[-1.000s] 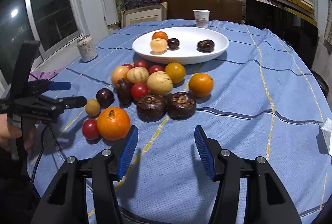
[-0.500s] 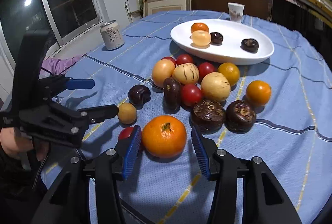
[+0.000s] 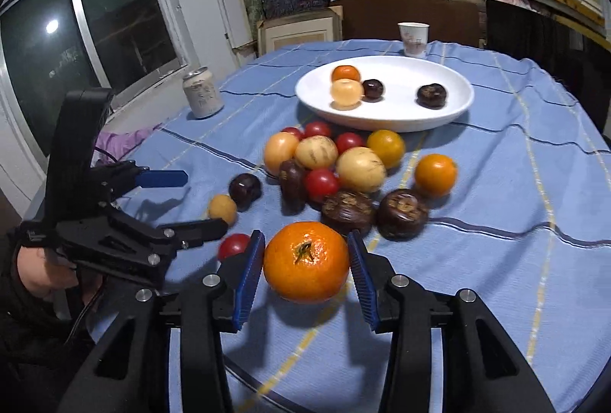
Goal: Organize fruits
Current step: 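Grasp the small tan round fruit with the left gripper while the right holds the orange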
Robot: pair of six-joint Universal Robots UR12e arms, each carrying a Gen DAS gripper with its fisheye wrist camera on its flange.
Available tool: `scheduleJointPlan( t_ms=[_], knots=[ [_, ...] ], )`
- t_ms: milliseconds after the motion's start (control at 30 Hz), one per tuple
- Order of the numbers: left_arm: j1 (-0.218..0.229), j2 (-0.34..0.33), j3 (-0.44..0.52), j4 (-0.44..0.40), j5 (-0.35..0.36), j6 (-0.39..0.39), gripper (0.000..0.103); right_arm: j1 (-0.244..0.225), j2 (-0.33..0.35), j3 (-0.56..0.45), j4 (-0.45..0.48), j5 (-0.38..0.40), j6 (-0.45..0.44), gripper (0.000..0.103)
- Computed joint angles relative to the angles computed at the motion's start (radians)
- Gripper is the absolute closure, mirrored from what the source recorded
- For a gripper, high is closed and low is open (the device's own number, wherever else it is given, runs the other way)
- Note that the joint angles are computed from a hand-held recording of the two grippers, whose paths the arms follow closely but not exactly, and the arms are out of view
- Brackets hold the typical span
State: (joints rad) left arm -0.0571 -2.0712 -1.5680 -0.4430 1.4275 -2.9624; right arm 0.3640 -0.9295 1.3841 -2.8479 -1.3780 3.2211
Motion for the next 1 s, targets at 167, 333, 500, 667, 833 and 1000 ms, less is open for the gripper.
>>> scheduleJointPlan(
  t_ms=[167, 333, 500, 667, 833, 1000],
  knots=[
    [0.007, -0.007, 0.012, -0.029, -0.019, -0.036, 0.03, -0.014, -0.004, 0.02, -0.004, 0.011, 0.034, 0.058],
    [0.003, -0.007, 0.014, -0.057, -0.028, -0.009, 0.044, -0.016, -0.005, 0.026, -0.011, 0.029, 0.023, 0.058],
    [0.004, -0.007, 0.009, -0.044, -0.047, -0.001, 0.075, -0.019, -0.007, 0.032, -0.023, 0.034, 0.037, 0.057],
    [0.007, 0.002, -0.008, -0.015, -0.049, -0.007, 0.075, -0.019, -0.006, 0.031, -0.023, 0.036, 0.04, 0.057],
    [0.01, 0.021, -0.031, 0.004, -0.061, -0.005, 0.075, -0.018, -0.005, 0.03, -0.022, 0.036, 0.04, 0.057],
    [0.014, 0.037, -0.049, 0.046, -0.066, -0.019, 0.075, -0.017, -0.006, 0.03, -0.029, 0.027, 0.042, 0.057]
  ],
)
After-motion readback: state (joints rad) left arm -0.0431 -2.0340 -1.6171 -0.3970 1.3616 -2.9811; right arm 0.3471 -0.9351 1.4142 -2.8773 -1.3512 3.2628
